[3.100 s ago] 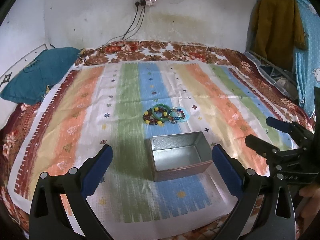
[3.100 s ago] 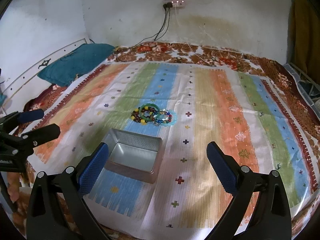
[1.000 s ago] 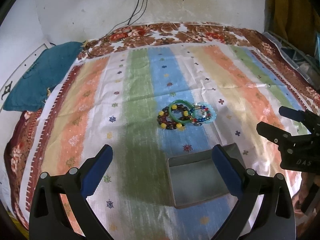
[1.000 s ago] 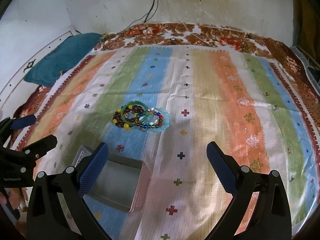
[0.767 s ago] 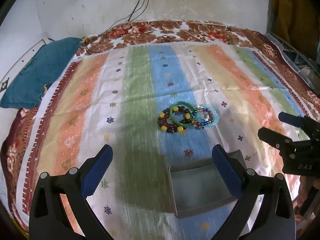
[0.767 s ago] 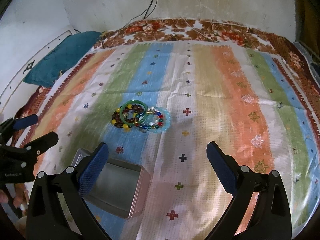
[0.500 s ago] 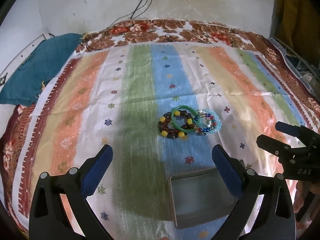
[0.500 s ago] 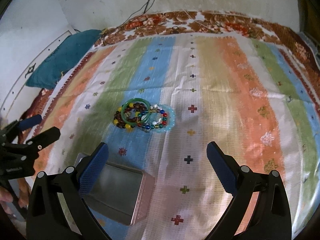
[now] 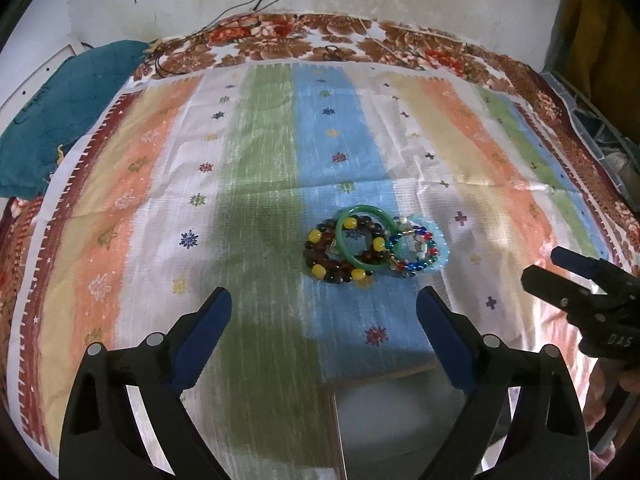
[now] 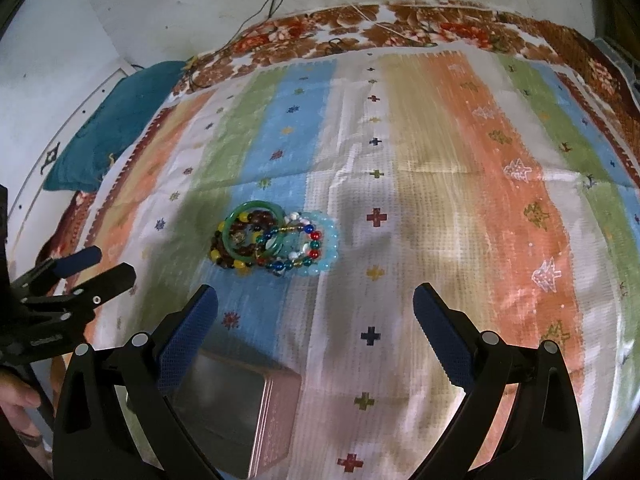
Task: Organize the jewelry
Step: 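Lower the left gripper onto the green jade bangle and close it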
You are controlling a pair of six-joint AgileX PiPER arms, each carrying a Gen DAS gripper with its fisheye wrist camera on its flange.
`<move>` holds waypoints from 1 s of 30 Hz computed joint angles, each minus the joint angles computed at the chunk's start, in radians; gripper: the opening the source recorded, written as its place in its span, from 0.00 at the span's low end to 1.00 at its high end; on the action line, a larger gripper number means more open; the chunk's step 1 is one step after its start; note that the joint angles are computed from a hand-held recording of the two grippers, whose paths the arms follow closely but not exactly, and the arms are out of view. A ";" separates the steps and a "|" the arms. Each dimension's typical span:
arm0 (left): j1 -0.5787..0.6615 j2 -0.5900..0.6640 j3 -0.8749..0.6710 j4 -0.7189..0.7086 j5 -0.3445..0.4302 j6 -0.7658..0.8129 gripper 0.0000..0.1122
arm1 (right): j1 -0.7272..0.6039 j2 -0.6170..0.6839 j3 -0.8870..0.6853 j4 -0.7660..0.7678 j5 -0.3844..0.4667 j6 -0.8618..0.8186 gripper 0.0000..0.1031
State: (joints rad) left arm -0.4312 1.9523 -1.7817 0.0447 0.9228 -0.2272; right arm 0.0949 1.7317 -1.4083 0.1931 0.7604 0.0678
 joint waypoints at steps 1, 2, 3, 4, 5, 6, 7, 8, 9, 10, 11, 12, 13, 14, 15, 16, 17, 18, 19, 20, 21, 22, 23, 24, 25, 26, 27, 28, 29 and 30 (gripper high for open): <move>0.004 0.021 -0.025 -0.019 0.016 0.026 0.79 | -0.003 0.005 -0.007 0.010 0.003 -0.007 0.96; 0.006 0.037 -0.045 -0.027 0.026 0.042 0.77 | -0.005 0.010 -0.013 0.021 0.005 -0.014 0.96; 0.006 0.046 -0.054 -0.026 0.028 0.048 0.77 | -0.007 0.016 -0.020 0.035 0.008 -0.024 0.96; 0.006 0.053 -0.062 -0.023 0.030 0.050 0.77 | -0.007 0.020 -0.026 0.043 0.012 -0.030 0.96; 0.005 0.064 -0.075 -0.020 0.034 0.055 0.77 | -0.004 0.026 -0.037 0.045 0.016 -0.033 0.96; 0.006 0.071 -0.081 -0.020 0.034 0.060 0.76 | 0.000 0.030 -0.043 0.042 0.017 -0.033 0.96; 0.009 0.081 -0.092 -0.024 0.035 0.068 0.75 | 0.004 0.035 -0.050 0.037 0.018 -0.033 0.96; 0.012 0.091 -0.104 -0.028 0.041 0.072 0.74 | 0.007 0.042 -0.061 0.031 0.022 -0.033 0.96; 0.015 0.105 -0.122 -0.031 0.049 0.076 0.73 | 0.010 0.052 -0.072 0.027 0.025 -0.034 0.96; 0.019 0.117 -0.136 -0.037 0.053 0.082 0.71 | 0.011 0.060 -0.081 0.028 0.027 -0.036 0.96; 0.023 0.130 -0.152 -0.041 0.061 0.086 0.71 | 0.012 0.067 -0.086 0.031 0.028 -0.040 0.96; 0.025 0.144 -0.170 -0.043 0.069 0.089 0.71 | 0.010 0.072 -0.091 0.042 0.030 -0.052 0.96; 0.030 0.167 -0.201 -0.049 0.087 0.094 0.70 | 0.010 0.079 -0.097 0.056 0.032 -0.069 0.96; 0.035 0.186 -0.228 -0.058 0.104 0.099 0.68 | 0.011 0.086 -0.103 0.066 0.036 -0.082 0.96; 0.043 0.208 -0.258 -0.073 0.123 0.103 0.68 | 0.015 0.093 -0.110 0.066 0.040 -0.084 0.96; 0.048 0.223 -0.278 -0.080 0.135 0.102 0.66 | 0.019 0.100 -0.118 0.063 0.043 -0.084 0.96; 0.055 0.241 -0.297 -0.092 0.146 0.101 0.65 | 0.022 0.108 -0.127 0.065 0.049 -0.088 0.96; 0.063 0.256 -0.314 -0.107 0.156 0.104 0.65 | 0.022 0.113 -0.132 0.072 0.054 -0.094 0.96; 0.073 0.278 -0.339 -0.125 0.173 0.108 0.64 | 0.021 0.118 -0.136 0.085 0.059 -0.100 0.96; 0.076 0.289 -0.350 -0.134 0.179 0.110 0.63 | 0.020 0.120 -0.137 0.093 0.062 -0.104 0.96; 0.080 0.297 -0.357 -0.141 0.182 0.114 0.63 | 0.016 0.125 -0.141 0.108 0.068 -0.109 0.96; 0.082 0.307 -0.371 -0.148 0.188 0.117 0.62 | 0.014 0.129 -0.143 0.117 0.072 -0.112 0.96; 0.083 0.317 -0.384 -0.156 0.194 0.118 0.62 | 0.014 0.134 -0.148 0.119 0.074 -0.111 0.96; 0.085 0.329 -0.401 -0.168 0.200 0.121 0.61 | 0.014 0.142 -0.155 0.120 0.078 -0.109 0.96; 0.087 0.338 -0.415 -0.177 0.204 0.127 0.61 | 0.014 0.149 -0.161 0.119 0.081 -0.106 0.96; 0.088 0.350 -0.436 -0.184 0.213 0.131 0.60 | 0.014 0.155 -0.166 0.118 0.084 -0.104 0.96; 0.085 0.367 -0.466 -0.186 0.225 0.133 0.60 | 0.015 0.163 -0.172 0.116 0.089 -0.100 0.96; 0.081 0.388 -0.501 -0.184 0.241 0.137 0.59 | 0.016 0.168 -0.176 0.111 0.090 -0.096 0.96; 0.079 0.408 -0.535 -0.184 0.258 0.139 0.58 | 0.018 0.173 -0.178 0.106 0.090 -0.094 0.96; 0.077 0.437 -0.581 -0.188 0.282 0.142 0.58 | 0.019 0.177 -0.180 0.102 0.091 -0.093 0.96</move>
State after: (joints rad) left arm -0.3541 2.3889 -2.3631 -0.1435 1.2053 -0.0855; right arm 0.1144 1.9091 -1.5882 0.2947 0.8510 -0.0250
